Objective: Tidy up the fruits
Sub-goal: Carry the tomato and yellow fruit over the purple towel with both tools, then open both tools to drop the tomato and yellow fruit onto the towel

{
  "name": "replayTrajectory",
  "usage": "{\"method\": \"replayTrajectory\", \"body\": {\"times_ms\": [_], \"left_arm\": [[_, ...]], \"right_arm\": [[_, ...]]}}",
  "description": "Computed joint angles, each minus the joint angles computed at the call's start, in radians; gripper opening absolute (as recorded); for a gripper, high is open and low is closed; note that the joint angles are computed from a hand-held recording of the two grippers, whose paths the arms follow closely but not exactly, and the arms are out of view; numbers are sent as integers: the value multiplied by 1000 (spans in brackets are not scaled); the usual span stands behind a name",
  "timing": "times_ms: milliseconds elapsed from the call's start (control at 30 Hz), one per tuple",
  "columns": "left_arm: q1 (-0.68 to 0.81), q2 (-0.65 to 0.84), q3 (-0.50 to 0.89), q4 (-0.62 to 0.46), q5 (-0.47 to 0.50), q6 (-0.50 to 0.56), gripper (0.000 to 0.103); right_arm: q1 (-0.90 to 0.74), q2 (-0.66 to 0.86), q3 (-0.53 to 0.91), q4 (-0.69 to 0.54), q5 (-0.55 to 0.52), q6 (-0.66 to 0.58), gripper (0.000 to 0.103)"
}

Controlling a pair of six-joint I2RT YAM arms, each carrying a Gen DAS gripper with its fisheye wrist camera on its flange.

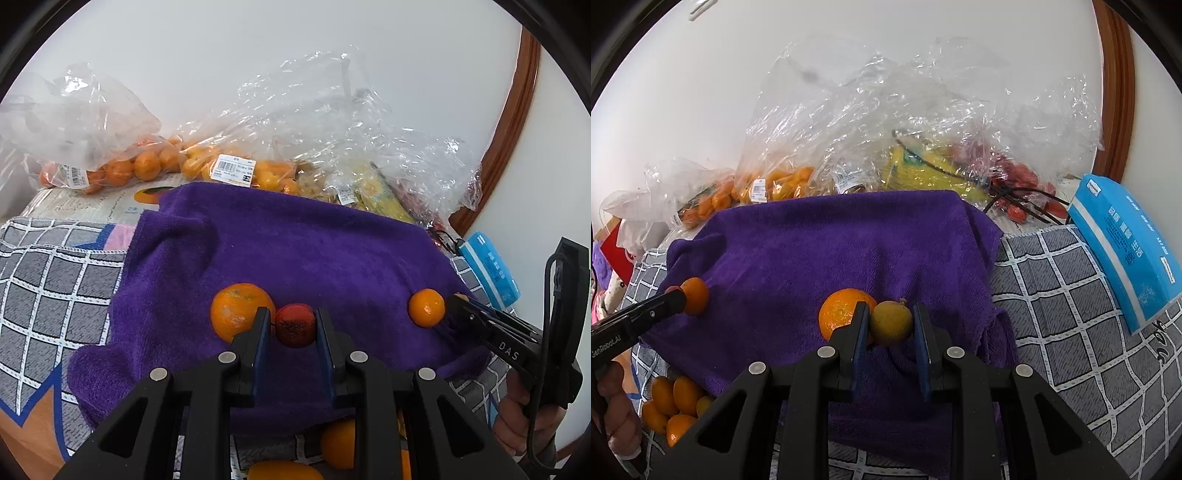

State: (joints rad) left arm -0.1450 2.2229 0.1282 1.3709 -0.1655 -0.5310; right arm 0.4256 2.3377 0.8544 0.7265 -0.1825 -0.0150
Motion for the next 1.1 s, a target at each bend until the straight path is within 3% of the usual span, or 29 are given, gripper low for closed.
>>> {"method": "replayTrajectory", "body": {"times_ms": [533, 1100], "left_arm": [[-24, -18, 60, -143, 13, 29, 23], [-21, -24, 77, -190, 18, 29, 24]], "right_arm": [[8, -12, -3, -20, 38, -24, 24], [23, -6, 7, -36, 78, -41, 24]]}}
